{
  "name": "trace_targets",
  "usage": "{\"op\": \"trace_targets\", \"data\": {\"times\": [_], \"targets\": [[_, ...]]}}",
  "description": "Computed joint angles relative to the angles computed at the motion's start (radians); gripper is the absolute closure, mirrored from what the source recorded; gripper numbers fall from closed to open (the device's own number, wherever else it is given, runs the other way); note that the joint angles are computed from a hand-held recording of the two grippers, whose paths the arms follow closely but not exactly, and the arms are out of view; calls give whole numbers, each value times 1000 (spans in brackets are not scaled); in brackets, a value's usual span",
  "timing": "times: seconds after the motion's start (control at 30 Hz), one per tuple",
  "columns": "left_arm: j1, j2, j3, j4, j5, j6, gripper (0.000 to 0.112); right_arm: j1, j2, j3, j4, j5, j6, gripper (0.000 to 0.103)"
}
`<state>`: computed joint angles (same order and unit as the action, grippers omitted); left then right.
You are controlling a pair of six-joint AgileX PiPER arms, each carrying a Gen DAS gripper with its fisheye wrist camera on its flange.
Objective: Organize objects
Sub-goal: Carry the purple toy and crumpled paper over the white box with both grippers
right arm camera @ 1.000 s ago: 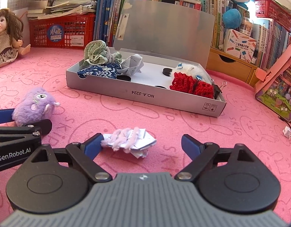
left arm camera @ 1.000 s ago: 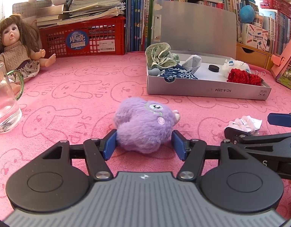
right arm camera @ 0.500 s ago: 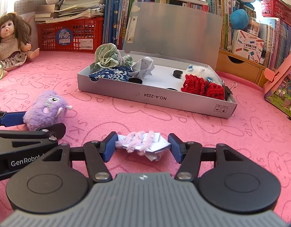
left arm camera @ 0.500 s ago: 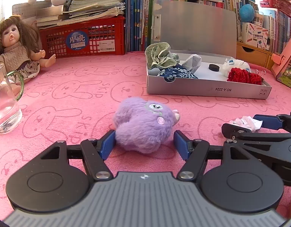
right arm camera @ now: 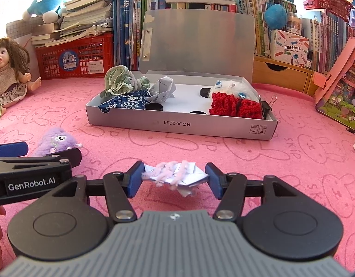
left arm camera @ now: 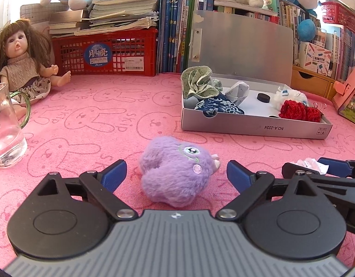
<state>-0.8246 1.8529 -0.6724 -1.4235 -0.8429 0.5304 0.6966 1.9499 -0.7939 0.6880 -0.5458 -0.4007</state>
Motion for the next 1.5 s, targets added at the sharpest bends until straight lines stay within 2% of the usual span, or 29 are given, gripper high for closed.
{"op": "trace_targets", "data": {"times": [0.1, 0.17, 0.23, 0.27, 0.37, 0.47, 0.93, 1.5], "targets": [[49, 1, -22, -10, 76, 38, 17, -2, 7, -10, 12, 12, -1, 39], [58, -2, -15, 13, 91, 18, 18, -9, 8, -11, -6, 26, 23, 39], [47, -6, -5, 27, 79, -2, 36, -10, 7, -7, -24, 29, 41, 39], [43, -8, -8, 14, 85, 8, 48, -6, 5, -3, -28, 24, 46, 39], [33, -21, 1, 41, 100, -16, 48, 6, -5, 9, -45, 13, 60, 41], [4, -21, -2, 13, 66, -2, 49, 16, -15, 20, -26, -5, 50, 41], [-109, -31, -35, -54, 5, 79, 48, -76, -88, 137, -245, -27, 325, 41], [-152, -44, -108, -135, -35, 215, 48, -109, -158, 183, -248, -49, 325, 41]]}}
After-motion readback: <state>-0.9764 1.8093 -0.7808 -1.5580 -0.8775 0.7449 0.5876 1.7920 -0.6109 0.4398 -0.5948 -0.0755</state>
